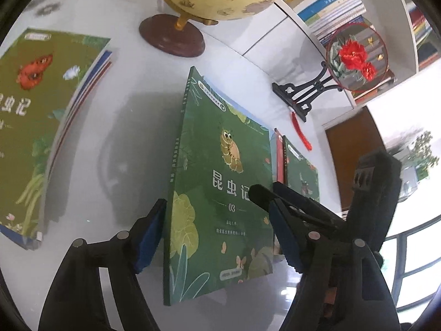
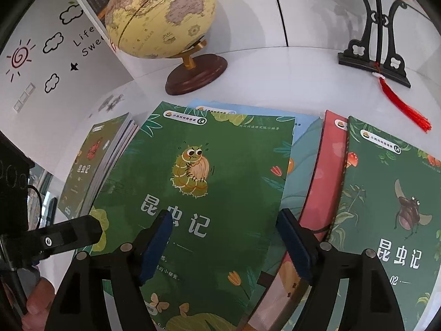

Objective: Organize books

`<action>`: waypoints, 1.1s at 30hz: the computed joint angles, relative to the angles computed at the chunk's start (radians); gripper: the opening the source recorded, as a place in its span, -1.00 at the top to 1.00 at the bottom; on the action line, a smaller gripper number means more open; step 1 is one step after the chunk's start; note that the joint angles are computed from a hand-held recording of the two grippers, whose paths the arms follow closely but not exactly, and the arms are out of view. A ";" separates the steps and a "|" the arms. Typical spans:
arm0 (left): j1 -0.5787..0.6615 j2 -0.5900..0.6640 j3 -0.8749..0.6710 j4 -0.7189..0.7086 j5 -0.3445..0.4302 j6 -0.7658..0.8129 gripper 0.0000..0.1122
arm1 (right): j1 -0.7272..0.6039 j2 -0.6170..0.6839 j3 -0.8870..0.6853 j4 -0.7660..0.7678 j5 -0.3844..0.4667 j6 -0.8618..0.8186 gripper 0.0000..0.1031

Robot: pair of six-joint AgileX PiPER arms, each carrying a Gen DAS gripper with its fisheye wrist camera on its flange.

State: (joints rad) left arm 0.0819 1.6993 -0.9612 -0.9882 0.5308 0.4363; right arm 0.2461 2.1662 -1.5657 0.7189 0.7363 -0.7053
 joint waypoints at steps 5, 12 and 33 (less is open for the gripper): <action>0.016 -0.012 -0.007 0.139 -0.014 -0.101 -0.27 | -0.021 0.025 -0.029 0.097 0.093 -0.036 -0.51; 0.044 -0.023 -0.010 0.262 -0.014 -0.196 -0.27 | 0.048 0.009 0.001 0.090 0.071 -0.103 -0.51; -0.028 0.019 0.018 0.076 0.003 -0.014 -0.27 | -0.027 0.145 -0.151 0.328 0.318 -0.149 -0.18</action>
